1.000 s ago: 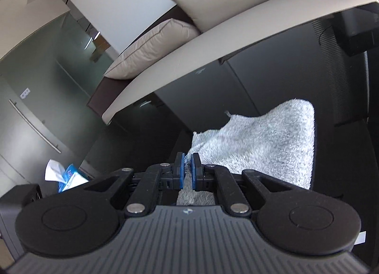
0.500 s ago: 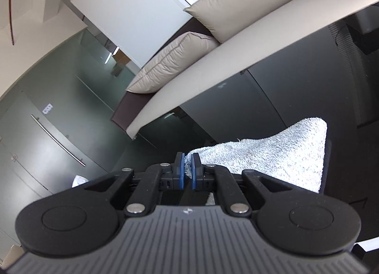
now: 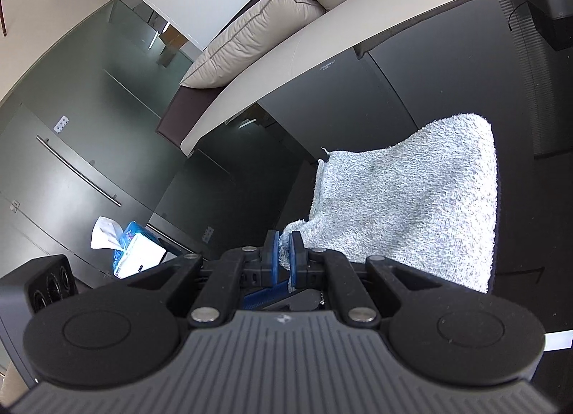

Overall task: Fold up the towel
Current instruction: 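Fold the towel end with the right tool over onto the left tool's grip, then open the right tool and release the folded towel end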

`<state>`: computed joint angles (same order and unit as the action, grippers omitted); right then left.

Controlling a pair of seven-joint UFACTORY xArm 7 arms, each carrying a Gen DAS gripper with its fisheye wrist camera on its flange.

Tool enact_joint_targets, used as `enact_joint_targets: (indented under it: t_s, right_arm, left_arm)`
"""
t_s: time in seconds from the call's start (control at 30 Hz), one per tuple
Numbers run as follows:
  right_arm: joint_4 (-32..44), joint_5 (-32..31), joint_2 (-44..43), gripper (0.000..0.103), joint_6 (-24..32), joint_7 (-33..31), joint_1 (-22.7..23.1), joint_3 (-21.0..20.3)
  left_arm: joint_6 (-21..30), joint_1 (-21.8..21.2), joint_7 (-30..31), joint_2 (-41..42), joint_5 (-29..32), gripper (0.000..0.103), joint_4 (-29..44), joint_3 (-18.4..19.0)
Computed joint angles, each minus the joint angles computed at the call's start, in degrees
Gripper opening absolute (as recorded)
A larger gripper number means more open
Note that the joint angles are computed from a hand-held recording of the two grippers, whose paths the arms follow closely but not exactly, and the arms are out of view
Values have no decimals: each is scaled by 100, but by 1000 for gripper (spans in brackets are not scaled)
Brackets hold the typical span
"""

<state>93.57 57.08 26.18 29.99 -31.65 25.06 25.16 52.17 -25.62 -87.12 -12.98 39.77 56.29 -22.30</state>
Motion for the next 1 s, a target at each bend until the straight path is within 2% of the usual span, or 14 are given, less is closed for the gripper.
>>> enact_joint_targets:
  t_s: [0.13, 0.23, 0.4, 0.5, 0.63, 0.7, 0.83, 1.0]
  right_arm:
    - [103, -93, 93, 6, 22, 107, 52, -13]
    - [150, -118, 153, 6, 18, 150, 67, 18]
    - [183, -228, 231, 7, 6, 324, 118, 37]
    - [199, -138, 257, 8, 166, 196, 32, 134]
    - [133, 625, 180, 33, 196, -197, -225, 326]
    - [110, 996, 123, 34, 248, -299, -299, 307]
    - [-51, 1237, -109, 34, -194, -350, -187, 45]
    - [-235, 887, -266, 34, -637, 80, -79, -212]
  left_arm:
    - [-27, 11, 74, -129, -91, 20, -90, 29]
    - [-19, 35, 64, -163, -141, 26, -92, -27]
    - [21, 36, 116, -176, -199, 27, -94, -64]
    - [-9, 36, 136, -197, -239, 27, -119, -62]
    - [-9, 47, 95, -168, -207, 29, -80, -92]
    - [-51, 54, 19, -206, -170, 29, -108, -99]
    - [-79, 85, -112, -270, -73, 29, -139, -135]
    - [-302, 170, -269, -415, 3, 29, -248, -144]
